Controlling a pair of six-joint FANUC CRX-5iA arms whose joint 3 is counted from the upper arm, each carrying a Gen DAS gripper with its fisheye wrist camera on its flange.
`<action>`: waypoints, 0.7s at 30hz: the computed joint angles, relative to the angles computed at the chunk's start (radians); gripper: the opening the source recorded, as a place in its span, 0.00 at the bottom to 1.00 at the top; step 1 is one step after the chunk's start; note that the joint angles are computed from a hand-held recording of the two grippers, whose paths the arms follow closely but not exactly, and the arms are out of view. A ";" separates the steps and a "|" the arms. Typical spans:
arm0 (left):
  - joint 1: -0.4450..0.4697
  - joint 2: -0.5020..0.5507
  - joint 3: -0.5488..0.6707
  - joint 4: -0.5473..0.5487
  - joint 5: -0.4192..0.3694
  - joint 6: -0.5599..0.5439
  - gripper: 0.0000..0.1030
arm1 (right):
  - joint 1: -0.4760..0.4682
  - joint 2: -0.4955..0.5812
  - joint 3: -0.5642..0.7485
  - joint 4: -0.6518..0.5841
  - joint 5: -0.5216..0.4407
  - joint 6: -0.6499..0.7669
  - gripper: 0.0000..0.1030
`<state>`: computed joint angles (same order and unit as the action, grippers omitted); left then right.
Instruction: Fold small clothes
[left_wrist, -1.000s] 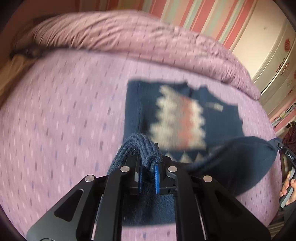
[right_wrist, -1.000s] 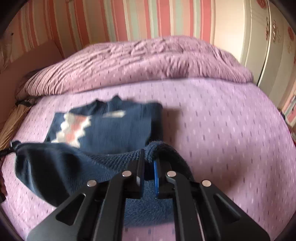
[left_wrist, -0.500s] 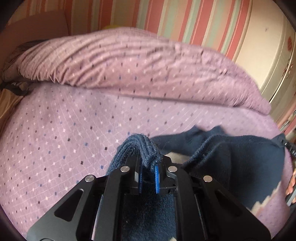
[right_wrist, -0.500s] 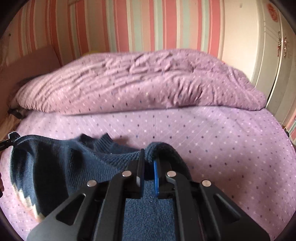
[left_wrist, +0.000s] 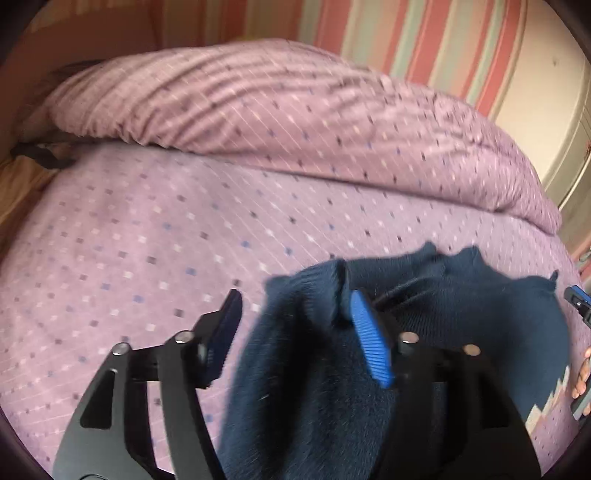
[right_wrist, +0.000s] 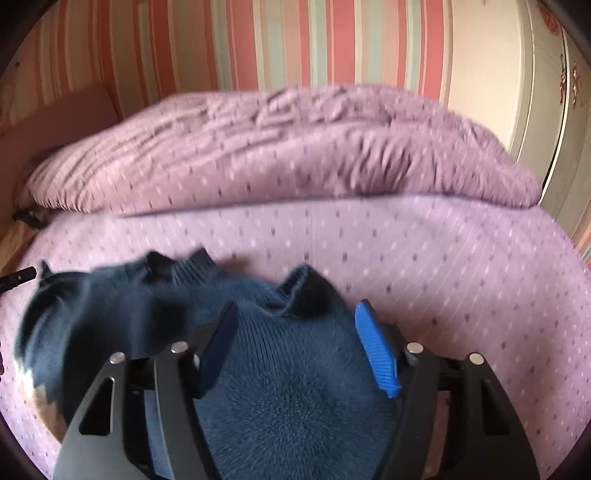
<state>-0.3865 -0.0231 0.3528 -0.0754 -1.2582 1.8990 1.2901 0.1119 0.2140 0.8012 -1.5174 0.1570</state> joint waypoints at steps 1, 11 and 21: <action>0.002 -0.009 0.013 -0.011 -0.012 0.003 0.61 | 0.004 0.003 0.012 0.012 -0.012 0.012 0.65; -0.072 0.097 0.071 0.039 -0.068 -0.148 0.72 | 0.049 0.037 0.063 -0.056 -0.069 0.097 0.65; -0.052 0.213 0.112 0.008 -0.088 -0.120 0.71 | 0.047 -0.005 -0.105 -0.212 -0.056 -0.060 0.63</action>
<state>-0.4388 0.1902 0.4649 -0.0677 -1.3466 1.7794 1.3370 0.1067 0.1095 0.5891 -1.5734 0.0974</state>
